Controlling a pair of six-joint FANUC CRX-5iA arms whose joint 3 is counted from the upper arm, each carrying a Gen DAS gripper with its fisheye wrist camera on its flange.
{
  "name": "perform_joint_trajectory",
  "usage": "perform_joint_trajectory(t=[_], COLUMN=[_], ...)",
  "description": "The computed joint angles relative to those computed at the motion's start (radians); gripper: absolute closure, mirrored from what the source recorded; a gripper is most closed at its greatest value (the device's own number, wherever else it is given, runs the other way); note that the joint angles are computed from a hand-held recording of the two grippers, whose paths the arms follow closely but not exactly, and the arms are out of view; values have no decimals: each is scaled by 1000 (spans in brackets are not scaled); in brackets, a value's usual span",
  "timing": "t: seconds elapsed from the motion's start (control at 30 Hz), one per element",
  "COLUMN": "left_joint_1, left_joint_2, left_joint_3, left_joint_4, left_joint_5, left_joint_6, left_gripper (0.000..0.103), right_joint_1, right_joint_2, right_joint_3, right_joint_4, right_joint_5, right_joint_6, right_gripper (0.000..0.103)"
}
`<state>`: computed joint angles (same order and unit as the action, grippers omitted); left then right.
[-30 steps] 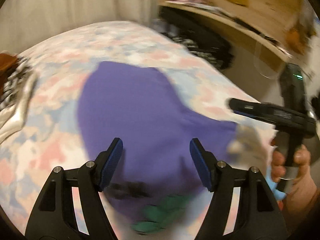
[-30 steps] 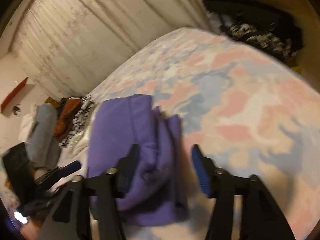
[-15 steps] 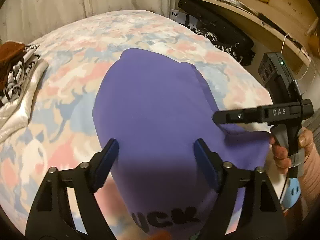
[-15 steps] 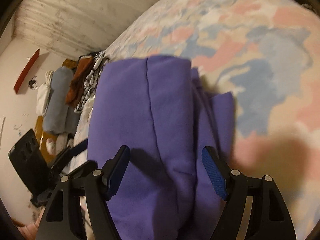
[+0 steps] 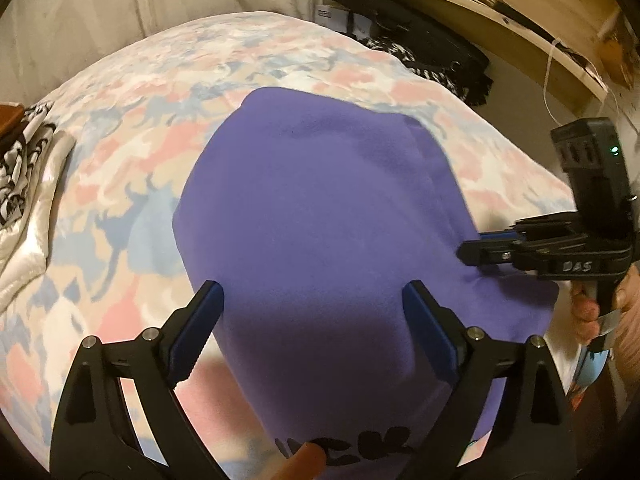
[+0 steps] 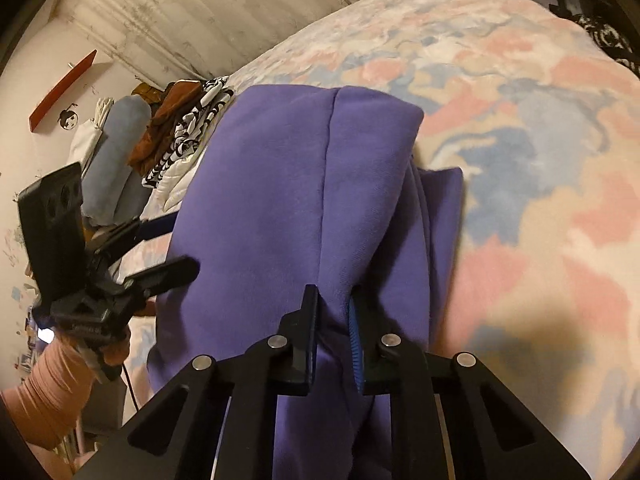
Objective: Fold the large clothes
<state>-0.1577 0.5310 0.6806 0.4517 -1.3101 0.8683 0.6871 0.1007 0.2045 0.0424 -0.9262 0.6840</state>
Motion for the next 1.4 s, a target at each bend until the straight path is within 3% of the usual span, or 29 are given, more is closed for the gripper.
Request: perform_joint_trajectory(t=[0.33, 0.67, 0.93, 1.07, 1.23, 1.4], left_joint_1=[-68, -56, -19, 14, 45, 60], left_joint_2=[-77, -47, -123, -208, -305, -293], left_joint_3=[-123, -81, -143, -271, -436, -454], left_joint_4=[-122, -110, -76, -44, -12, 3], left_joint_5=[155, 118, 101, 87, 129, 79], left_joint_6=[-38, -1, 70, 55, 47, 86], left_gripper=[10, 9, 10, 10, 10, 10], right_joint_1=[50, 47, 89, 135, 208, 280], right_joint_2=[-136, -135, -131, -124, -122, -98], right_joint_3=[-247, -228, -134, -94, -99, -84], right_joint_4=[115, 88, 120, 149, 189, 263], right_joint_5=[87, 91, -17, -107, -187, -278], right_joint_6=[-262, -289, -278, -252, -226, -243], right_gripper=[92, 88, 64, 64, 64, 64])
